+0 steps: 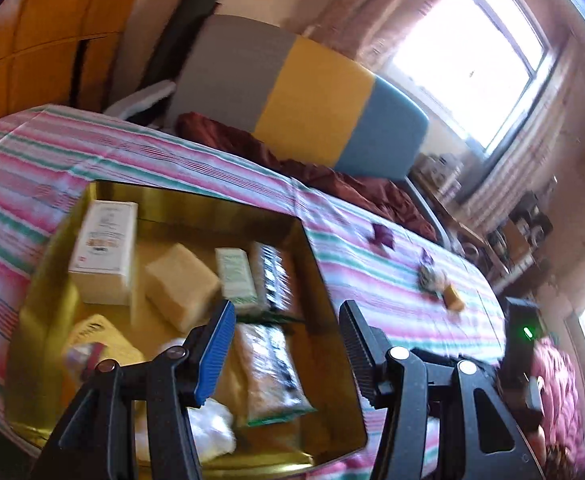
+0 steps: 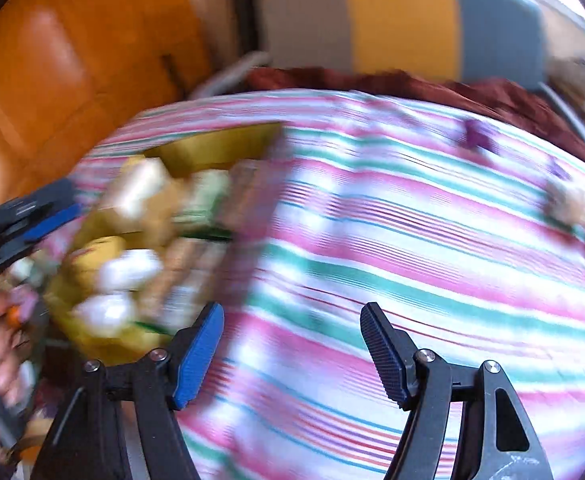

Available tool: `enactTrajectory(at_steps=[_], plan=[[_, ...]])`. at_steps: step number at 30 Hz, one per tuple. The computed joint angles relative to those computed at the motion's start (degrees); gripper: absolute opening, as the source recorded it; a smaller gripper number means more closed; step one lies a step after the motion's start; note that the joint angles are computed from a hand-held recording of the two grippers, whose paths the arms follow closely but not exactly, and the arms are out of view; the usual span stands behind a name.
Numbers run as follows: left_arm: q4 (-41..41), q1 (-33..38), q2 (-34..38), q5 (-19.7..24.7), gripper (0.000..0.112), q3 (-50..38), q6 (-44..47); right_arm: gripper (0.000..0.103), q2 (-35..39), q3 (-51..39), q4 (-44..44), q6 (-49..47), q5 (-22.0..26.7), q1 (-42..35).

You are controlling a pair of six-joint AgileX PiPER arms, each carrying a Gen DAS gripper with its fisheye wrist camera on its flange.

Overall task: Organize objects
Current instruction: 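Move both tools back toward the beige sock roll and sponge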

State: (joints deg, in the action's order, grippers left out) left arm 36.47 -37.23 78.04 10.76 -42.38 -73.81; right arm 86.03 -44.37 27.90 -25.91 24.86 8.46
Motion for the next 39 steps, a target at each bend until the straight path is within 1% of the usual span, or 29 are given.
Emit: enactTrajectory(at_steps=[1, 4, 6, 7, 9, 14, 18, 22, 25, 27, 29, 31, 32, 35, 38, 39], plan=[[1.38, -1.03, 0.4, 0.23, 0.055, -0.28, -1.33, 0.072, 0.72, -0.09, -1.58, 1.59, 0.16, -1.74], [4.71, -4.16, 1.57, 0.77, 0.055, -0.92, -4.2, 0.072, 1.97, 0.3, -2.25, 0.9, -0.03, -6.29], [8.34, -6.33, 2.34, 1.5, 0.055, -1.22, -8.37, 0.072, 2.08, 0.9, -3.67, -0.26, -0.55, -8.69], [8.46, -7.15, 2.9, 1.44, 0.055, -1.43, -8.86, 0.072, 2.17, 1.04, -5.26, 0.14, -0.83, -9.39], [6.46, -8.75, 4.52, 1.6, 0.055, -2.45, -7.61, 0.072, 2.37, 1.2, -7.17, -0.5, -1.17, -11.56], [4.41, -13.16, 8.25, 3.13, 0.055, -6.02, -5.48, 0.072, 3.51, -0.02, -6.94, -5.92, -1.84, -17.77], [1.74, -16.7, 11.66, 4.58, 0.055, -10.3, -1.46, 0.074, 6.19, -3.29, -7.11, -8.8, -1.55, -23.04], [-2.9, -19.35, 15.43, 5.71, 0.055, -14.94, 4.66, 0.074, 10.46, -8.8, -6.38, -11.03, 0.34, -28.54], [-9.3, -20.57, 18.52, 6.51, 0.055, -18.6, 12.14, 0.075, 13.45, -12.72, -8.57, -10.91, -0.95, -31.64], [-11.36, -21.48, 19.93, 6.77, 0.055, -20.15, 14.62, 0.076, 15.9, -16.33, -7.5, -12.01, -1.14, -34.2], [-14.14, -21.95, 21.08, 6.7, 0.055, -21.3, 17.39, 0.079, 19.08, -21.11, -5.93, -11.87, -0.34, -36.77], [-17.11, -22.23, 22.15, 6.55, 0.055, -22.22, 20.07, 0.079, 22.39, -26.32, -5.8, -9.42, 1.37, -38.58], [-19.37, -22.23, 22.74, 6.71, 0.055, -22.79, 22.2, 0.079, 24.05, -28.87, -4.98, -9.38, 2.22, -39.27], [-20.85, -22.65, 23.99, 7.78, 0.055, -24.14, 23.72, 0.08, 27.73, -34.33, -4.67, -9.03, 1.65, -39.42], [-21.24, -23.05, 24.45, 8.24, 0.055, -24.44, 24.08, 0.08, 31.91, -40.12, -12.03, -1.31, 1.81, -38.11], [-21.66, -23.05, 24.7, 8.45, 0.055, -24.73, 24.71, 0.08, 33.35, -42.04, -11.99, -1.29, 2.65, -38.06]])
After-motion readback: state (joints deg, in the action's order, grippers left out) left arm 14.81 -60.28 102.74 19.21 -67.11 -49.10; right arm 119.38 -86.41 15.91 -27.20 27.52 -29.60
